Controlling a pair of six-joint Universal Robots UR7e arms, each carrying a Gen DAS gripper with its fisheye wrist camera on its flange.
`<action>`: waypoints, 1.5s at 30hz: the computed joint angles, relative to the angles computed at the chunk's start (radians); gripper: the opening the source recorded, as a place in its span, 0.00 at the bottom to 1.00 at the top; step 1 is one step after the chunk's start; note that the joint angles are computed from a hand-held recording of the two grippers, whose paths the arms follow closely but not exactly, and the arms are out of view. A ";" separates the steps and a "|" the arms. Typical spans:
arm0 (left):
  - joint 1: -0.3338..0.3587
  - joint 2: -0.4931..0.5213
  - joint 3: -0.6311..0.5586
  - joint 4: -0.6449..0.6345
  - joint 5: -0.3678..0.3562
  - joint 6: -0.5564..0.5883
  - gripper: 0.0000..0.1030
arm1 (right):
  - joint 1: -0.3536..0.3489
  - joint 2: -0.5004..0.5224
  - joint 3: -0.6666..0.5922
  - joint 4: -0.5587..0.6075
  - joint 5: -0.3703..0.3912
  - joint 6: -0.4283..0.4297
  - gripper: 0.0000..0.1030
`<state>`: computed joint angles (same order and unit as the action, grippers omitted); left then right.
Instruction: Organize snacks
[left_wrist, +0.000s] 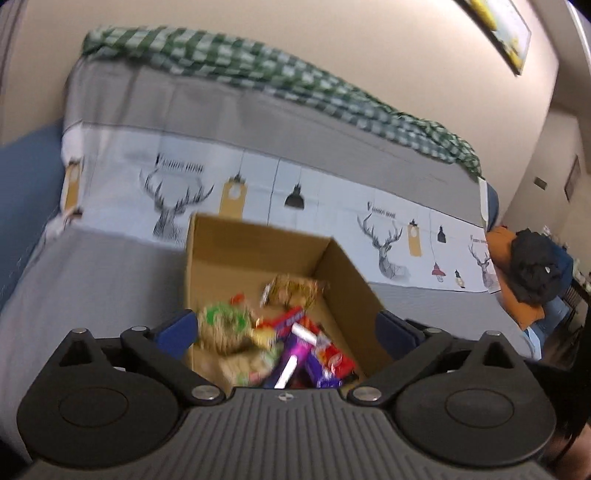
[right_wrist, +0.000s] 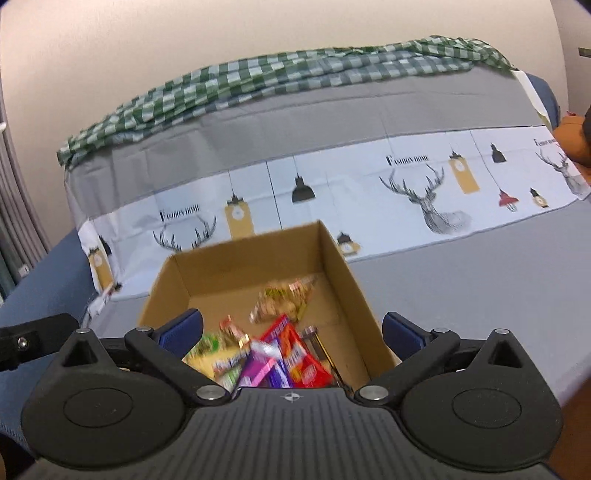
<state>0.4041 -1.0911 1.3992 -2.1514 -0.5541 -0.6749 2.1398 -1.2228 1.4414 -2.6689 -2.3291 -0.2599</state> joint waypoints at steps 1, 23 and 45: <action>-0.004 -0.006 0.019 0.028 0.011 -0.022 0.99 | 0.000 -0.016 0.028 0.003 -0.008 0.007 0.99; 0.061 0.013 -0.013 0.200 -0.038 -0.091 0.99 | -0.017 0.007 0.076 0.034 -0.079 -0.041 0.99; 0.062 0.031 -0.031 0.255 -0.060 -0.108 0.99 | -0.018 0.008 0.081 0.029 -0.069 -0.084 0.99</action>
<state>0.4663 -1.0604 1.3687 -1.8968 -0.6145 -0.7825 2.1221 -1.2147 1.5222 -2.6396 -2.3981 -0.3437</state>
